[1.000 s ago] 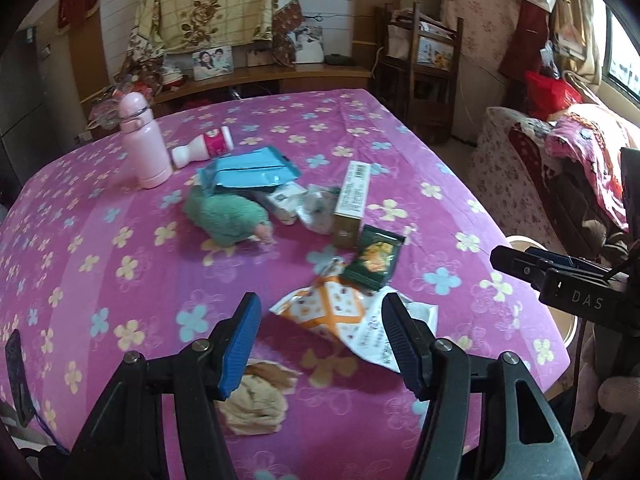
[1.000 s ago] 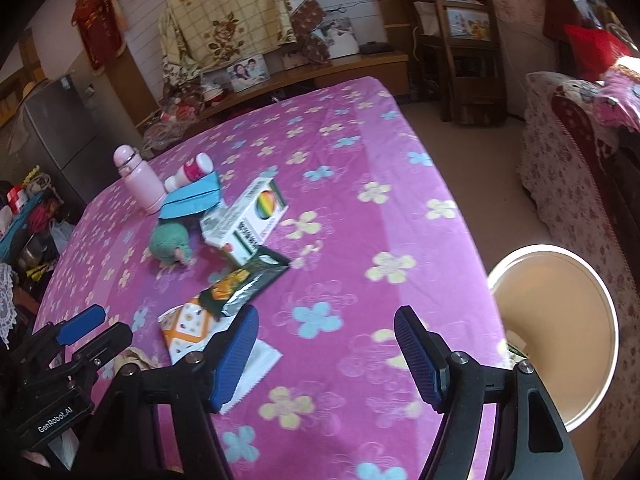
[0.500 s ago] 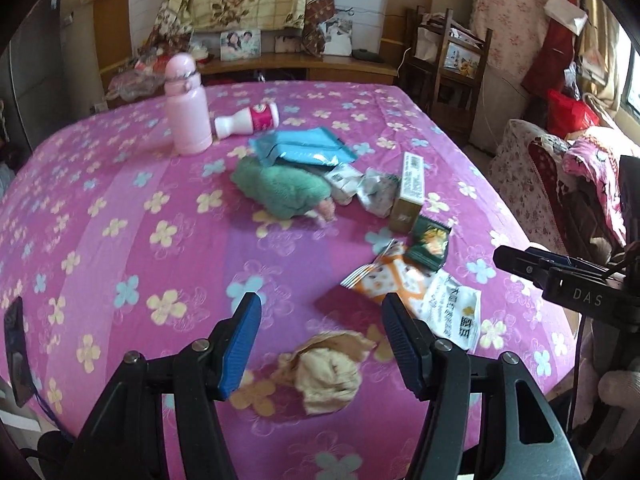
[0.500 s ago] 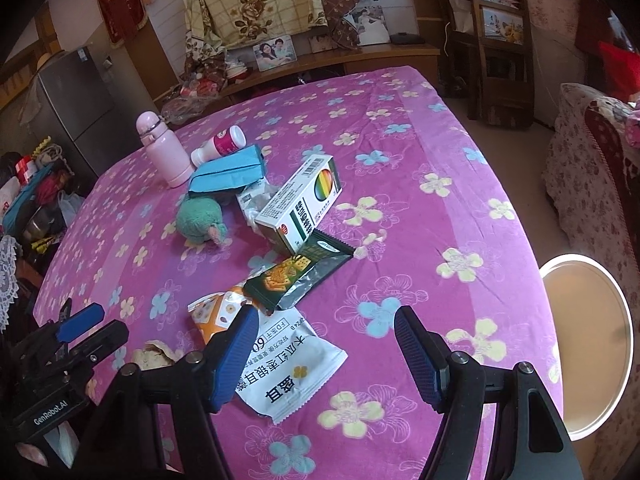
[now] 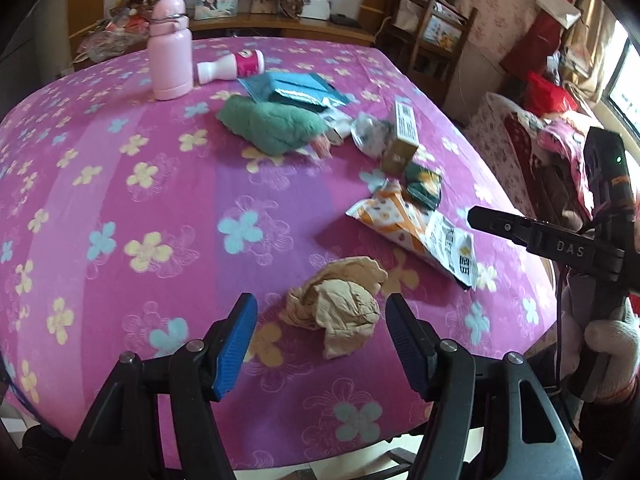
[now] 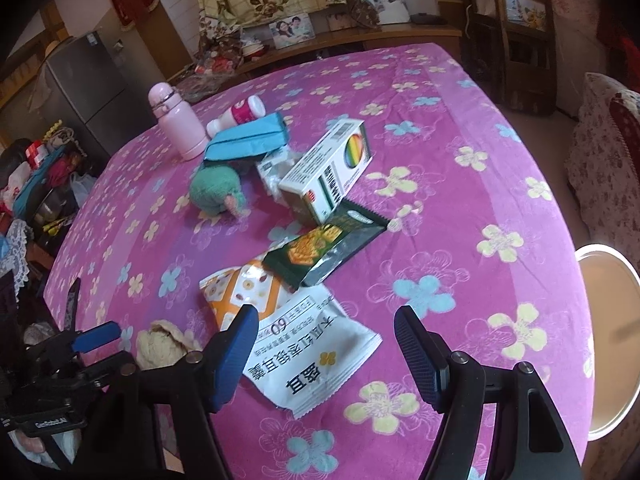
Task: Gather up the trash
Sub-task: 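Grasp the crumpled brown paper with the left tool while the right tool grasps the green snack packet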
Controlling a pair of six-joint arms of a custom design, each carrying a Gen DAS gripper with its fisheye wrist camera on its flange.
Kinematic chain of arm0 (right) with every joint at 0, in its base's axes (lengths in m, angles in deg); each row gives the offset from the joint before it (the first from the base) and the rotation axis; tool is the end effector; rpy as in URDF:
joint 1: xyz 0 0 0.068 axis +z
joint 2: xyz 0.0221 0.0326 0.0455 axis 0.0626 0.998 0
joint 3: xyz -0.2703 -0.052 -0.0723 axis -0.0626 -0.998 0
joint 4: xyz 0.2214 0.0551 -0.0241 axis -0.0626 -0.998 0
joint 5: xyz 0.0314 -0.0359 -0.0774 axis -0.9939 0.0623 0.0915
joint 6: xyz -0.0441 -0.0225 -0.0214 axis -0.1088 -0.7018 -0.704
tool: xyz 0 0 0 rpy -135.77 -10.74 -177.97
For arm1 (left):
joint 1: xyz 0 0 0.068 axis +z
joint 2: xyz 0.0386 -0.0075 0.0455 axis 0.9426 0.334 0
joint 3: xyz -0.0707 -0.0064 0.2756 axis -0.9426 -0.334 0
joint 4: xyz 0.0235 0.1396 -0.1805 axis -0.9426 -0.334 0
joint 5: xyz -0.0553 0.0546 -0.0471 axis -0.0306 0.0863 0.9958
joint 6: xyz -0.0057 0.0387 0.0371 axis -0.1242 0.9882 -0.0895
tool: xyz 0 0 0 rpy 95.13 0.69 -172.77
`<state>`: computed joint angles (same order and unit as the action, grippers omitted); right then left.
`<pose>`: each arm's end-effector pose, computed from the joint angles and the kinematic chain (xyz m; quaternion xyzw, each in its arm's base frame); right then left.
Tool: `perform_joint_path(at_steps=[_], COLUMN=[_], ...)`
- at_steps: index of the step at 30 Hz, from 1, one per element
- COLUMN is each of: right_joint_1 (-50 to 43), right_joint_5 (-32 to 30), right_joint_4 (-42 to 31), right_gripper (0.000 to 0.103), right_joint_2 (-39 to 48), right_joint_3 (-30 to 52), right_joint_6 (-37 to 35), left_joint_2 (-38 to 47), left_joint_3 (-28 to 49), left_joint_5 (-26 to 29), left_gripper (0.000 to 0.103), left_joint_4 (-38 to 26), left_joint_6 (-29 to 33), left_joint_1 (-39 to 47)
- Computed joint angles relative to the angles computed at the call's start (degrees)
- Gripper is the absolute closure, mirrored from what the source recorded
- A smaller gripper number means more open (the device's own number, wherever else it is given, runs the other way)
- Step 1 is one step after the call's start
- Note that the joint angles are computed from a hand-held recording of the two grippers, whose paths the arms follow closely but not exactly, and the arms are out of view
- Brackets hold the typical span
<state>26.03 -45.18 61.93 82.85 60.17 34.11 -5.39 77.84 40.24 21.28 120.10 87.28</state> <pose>0.1551 0.0643 0.1720 0.0317 0.9558 0.1219 0.2658 0.1742 0.0351 0.1429 0.1555 0.9442 -0.1510 0.2480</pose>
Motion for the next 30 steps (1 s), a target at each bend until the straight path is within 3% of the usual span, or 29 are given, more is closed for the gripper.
perform_joint_path(at_steps=[10, 12, 20, 25, 26, 28, 30], right_joint_1=[-6.9, -8.4, -5.4, -4.7, -5.0, -5.5, -7.4], right_joint_5=[-5.4, -6.5, -1.8, 0.6, 0.9, 2.2, -0.2], right_joint_4=[6.4, 8.5, 12.2, 13.7, 14.4, 14.2, 15.0], right_gripper=[0.029, 0.029, 0.028, 0.029, 0.032, 0.063, 0.067], right_joint_2=[5.5, 8.8, 25.2, 26.5, 26.2, 25.4, 23.9], right_joint_3=[-1.6, -0.4, 9.0, 9.8, 9.2, 8.5, 7.0], right_joint_6=[-1.7, -1.2, 1.8, 1.7, 1.3, 0.1, -1.5], left_joint_2=[8.5, 10.1, 9.4, 9.0, 8.9, 8.9, 8.1], left_joint_3=[-2.3, -1.4, 0.6, 2.2, 2.5, 2.9, 2.8], left_joint_5=[-4.2, -3.3, -2.9, -2.1, -2.1, -1.8, -1.7], left_gripper=[0.036, 0.061, 0.07, 0.07, 0.07, 0.07, 0.071], left_joint_4=[13.9, 13.7, 12.7, 11.0, 10.7, 10.4, 10.1], left_joint_6=[-8.2, -8.2, -8.1, -8.1, -8.3, -8.6, -8.9], left_joint_1=[-8.1, -7.7, -6.7, -5.8, -5.7, -5.8, -6.1])
